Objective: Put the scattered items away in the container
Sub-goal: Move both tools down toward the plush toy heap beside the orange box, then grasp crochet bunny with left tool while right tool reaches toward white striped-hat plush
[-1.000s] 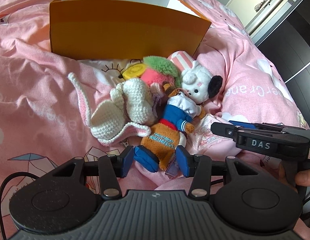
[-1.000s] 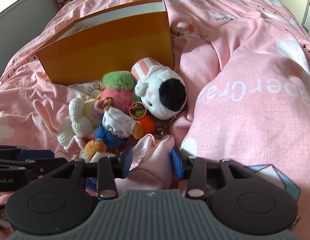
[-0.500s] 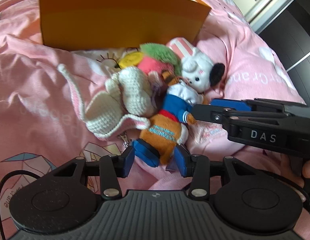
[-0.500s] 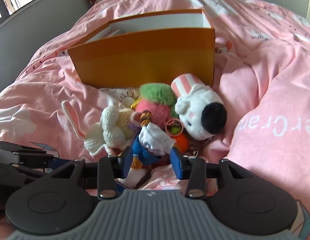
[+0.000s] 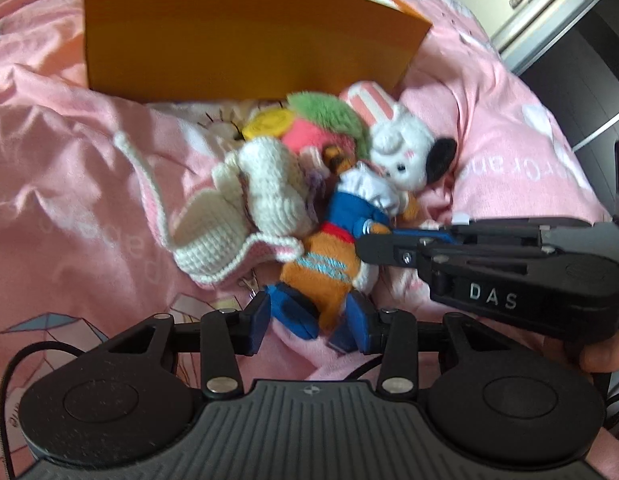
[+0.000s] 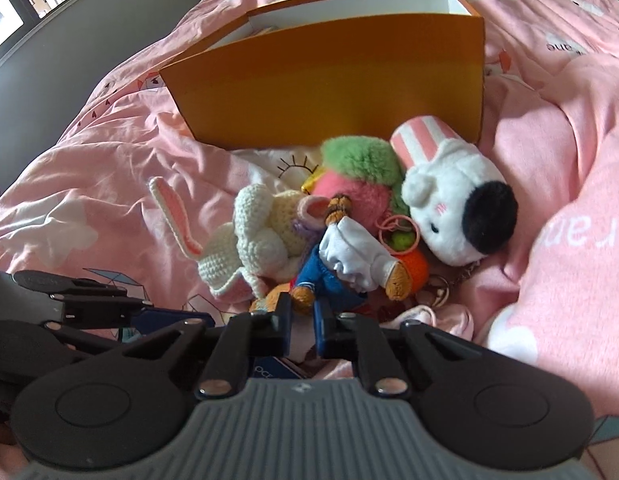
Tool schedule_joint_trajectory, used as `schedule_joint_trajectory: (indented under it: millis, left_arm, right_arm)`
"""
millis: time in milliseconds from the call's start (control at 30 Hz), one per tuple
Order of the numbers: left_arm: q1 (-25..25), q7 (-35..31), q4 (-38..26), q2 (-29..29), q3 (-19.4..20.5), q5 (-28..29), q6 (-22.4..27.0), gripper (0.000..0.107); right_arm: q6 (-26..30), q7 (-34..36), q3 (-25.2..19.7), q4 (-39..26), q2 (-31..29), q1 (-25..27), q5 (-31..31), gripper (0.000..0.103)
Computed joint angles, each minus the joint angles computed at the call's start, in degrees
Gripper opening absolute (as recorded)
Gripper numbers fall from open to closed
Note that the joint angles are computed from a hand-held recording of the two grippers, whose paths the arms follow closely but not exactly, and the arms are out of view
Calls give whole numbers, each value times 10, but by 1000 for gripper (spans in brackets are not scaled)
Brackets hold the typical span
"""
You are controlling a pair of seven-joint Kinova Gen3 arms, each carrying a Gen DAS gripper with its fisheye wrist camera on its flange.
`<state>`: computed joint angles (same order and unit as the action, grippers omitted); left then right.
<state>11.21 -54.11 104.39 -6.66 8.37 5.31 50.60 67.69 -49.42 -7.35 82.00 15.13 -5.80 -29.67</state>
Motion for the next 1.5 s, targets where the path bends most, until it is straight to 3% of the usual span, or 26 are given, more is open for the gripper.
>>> schedule_joint_trajectory:
  millis: [200, 367, 533, 767, 1067, 1100, 1133, 1300, 1500]
  left_arm:
    - [-19, 76, 22, -24, 9, -41, -26, 48]
    - [-23, 96, 28, -25, 10, -54, -47, 47]
    - [-27, 108, 12, -7, 17, -86, -61, 47]
    - [-22, 95, -10, 36, -4, -83, -63, 45]
    - [-20, 26, -20, 60, -23, -34, -87, 46]
    - [-19, 26, -25, 64, -21, -39, -79, 43]
    - [-17, 34, -33, 69, -18, -52, -65, 32]
    - [-14, 41, -22, 58, -20, -58, -79, 28]
    - [-9, 46, -43, 39, -8, -121, -73, 26]
  right_arm:
    - [-18, 17, -1, 6, -11, 9, -17, 17]
    - [-14, 35, -3, -10, -5, 11, -38, 18]
    - [-23, 15, -5, -29, 13, -7, -17, 22]
    - [4, -1, -14, -67, 49, -8, -9, 23]
    - [19, -11, -21, -84, 70, -9, 4, 22]
    - [19, -11, -21, -85, 71, -8, 3, 22]
    - [21, -12, -21, -87, 73, -8, 4, 22]
    - [20, -10, -22, -86, 72, -8, 5, 22]
    - [9, -2, -21, -72, 57, 4, -10, 23]
